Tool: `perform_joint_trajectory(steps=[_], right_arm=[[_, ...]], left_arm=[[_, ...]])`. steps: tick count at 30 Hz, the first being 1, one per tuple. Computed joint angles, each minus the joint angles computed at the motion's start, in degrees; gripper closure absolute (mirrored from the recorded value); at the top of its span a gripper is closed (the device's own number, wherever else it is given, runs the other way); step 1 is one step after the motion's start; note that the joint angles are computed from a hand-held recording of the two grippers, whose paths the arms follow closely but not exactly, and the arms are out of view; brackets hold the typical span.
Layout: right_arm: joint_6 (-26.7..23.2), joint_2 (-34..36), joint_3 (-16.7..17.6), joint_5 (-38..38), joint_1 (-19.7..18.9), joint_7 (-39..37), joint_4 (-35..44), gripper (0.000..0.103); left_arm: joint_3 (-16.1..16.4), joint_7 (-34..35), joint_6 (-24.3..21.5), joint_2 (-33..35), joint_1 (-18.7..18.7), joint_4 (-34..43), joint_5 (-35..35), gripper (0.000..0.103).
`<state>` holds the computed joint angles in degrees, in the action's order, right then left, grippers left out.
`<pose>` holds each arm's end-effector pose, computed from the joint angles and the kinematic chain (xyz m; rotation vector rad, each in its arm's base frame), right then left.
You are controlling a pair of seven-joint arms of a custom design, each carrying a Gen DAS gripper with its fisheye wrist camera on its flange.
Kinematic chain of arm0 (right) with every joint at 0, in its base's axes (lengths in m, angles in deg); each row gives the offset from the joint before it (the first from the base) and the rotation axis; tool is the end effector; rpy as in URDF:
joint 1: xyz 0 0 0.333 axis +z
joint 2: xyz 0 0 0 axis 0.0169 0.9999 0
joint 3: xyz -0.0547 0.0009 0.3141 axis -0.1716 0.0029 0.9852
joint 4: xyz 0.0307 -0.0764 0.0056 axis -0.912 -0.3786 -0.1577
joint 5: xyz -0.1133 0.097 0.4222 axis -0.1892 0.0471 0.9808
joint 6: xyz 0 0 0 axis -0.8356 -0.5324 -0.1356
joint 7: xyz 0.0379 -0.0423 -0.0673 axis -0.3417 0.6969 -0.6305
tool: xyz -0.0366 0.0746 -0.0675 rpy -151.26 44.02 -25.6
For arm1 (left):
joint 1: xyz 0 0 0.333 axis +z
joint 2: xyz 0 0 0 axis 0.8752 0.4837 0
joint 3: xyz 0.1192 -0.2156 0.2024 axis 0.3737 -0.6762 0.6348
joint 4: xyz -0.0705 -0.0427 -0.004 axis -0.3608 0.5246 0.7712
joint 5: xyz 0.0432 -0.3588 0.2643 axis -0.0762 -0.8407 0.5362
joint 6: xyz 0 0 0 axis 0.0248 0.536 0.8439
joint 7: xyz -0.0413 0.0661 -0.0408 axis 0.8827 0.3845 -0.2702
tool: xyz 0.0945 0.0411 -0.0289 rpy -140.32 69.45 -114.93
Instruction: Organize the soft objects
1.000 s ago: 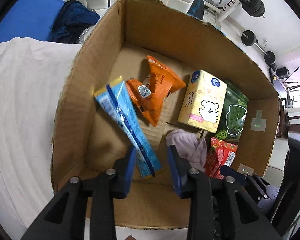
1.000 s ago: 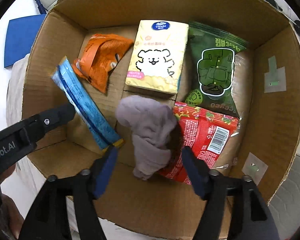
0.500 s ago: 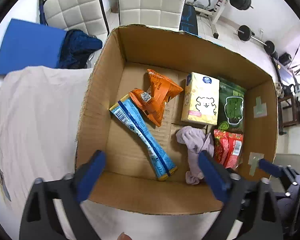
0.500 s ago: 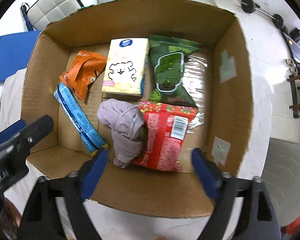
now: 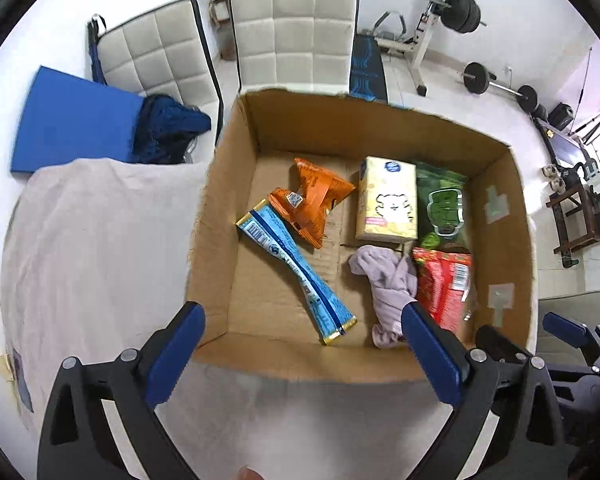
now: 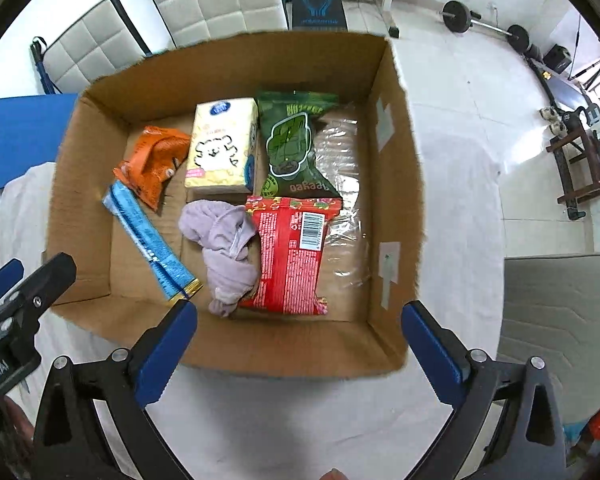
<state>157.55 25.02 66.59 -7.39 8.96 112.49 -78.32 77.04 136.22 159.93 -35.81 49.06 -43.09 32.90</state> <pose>0.6994 0.1000 0.6029 -2.1492 2.0943 -0.0817 0.6707 -0.2279 0.6563 -2.1686 1.9207 -0.3197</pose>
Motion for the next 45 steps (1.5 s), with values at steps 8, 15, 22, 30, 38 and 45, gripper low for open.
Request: perform_joint_trajectory(steps=[8, 15, 22, 30, 38, 45], right_arm=[[4.61, -12.73, 0.05, -1.01, 0.04, 0.54, -8.98, 0.0], [5.85, -24.0, -0.01, -0.56, -0.38, 0.01, -15.6, 0.0], [3.29, -32.18, -0.28, 0.25, -0.84, -0.6, -18.12, 0.0], [1.16, -40.32, -0.29, 0.98, -1.07, -1.49, -20.04, 0.0], [-2.67, -43.95, -0.13, 1.04, -0.84, -2.84, -18.58, 0.0], [-1.01, -44.56, 0.09, 0.28, -1.46, -2.31, -17.43, 0.0]], left_arm=[[-1.3, -1.02, 1.23, -8.72, -1.33, -3.99, 3.72, 0.002], [-3.11, -2.19, 0.2, -15.93, -1.84, -6.37, 5.77, 0.002], [-4.71, -3.64, -0.61, -21.63, -1.54, -8.51, 5.66, 0.002], [-6.12, -4.07, -2.3, -25.47, -1.43, -9.45, 4.44, 0.002], [-7.3, -4.48, -3.9, -27.63, -1.24, -9.28, 6.0, 0.002], [-8.06, -6.15, -1.5, -29.37, -0.41, -10.89, 8.91, 0.002]])
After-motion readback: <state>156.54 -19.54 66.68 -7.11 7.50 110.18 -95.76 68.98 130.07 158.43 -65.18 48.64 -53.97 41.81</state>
